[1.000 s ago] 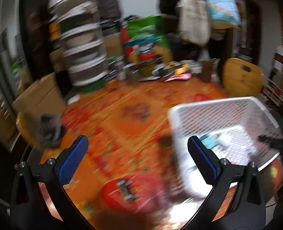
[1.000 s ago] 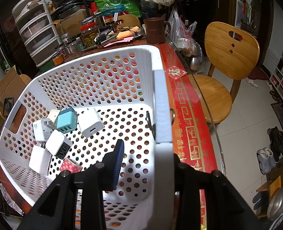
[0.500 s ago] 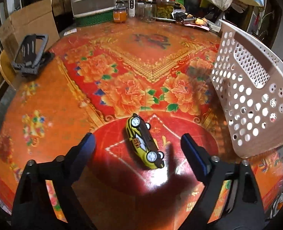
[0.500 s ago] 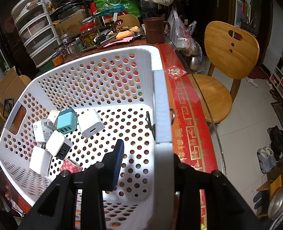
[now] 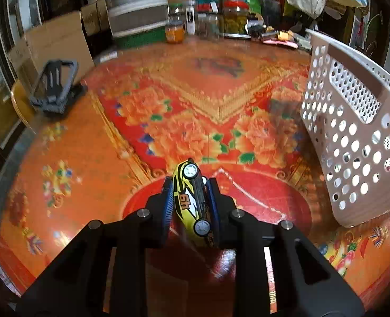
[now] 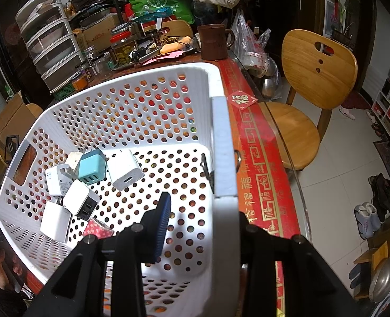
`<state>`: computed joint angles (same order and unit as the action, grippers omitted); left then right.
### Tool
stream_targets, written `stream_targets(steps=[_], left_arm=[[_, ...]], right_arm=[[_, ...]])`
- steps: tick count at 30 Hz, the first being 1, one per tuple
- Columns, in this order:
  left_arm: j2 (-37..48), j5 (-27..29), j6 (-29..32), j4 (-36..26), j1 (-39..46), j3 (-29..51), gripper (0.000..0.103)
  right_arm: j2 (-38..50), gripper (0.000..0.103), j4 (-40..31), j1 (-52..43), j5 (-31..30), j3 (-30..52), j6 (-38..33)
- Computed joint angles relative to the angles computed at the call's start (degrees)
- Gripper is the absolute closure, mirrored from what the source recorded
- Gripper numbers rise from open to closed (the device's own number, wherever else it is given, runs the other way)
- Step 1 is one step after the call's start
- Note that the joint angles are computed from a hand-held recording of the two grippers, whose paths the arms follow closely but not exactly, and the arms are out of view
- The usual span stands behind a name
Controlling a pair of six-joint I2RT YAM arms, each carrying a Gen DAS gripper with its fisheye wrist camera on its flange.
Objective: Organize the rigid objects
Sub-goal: 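Grasp the yellow toy car with the left gripper, then lower the yellow toy car into the basket and open the left gripper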
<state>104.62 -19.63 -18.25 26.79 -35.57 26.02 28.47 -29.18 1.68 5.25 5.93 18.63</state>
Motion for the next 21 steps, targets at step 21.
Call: stream_targets(steps=[21], left_arm=[[-22.3,-24.6,4.6,-25.1,-12.2,9.2,0.08]], right_arm=[[0.3,0.067,0.3,-0.4,-0.2,0.0,-0.4]])
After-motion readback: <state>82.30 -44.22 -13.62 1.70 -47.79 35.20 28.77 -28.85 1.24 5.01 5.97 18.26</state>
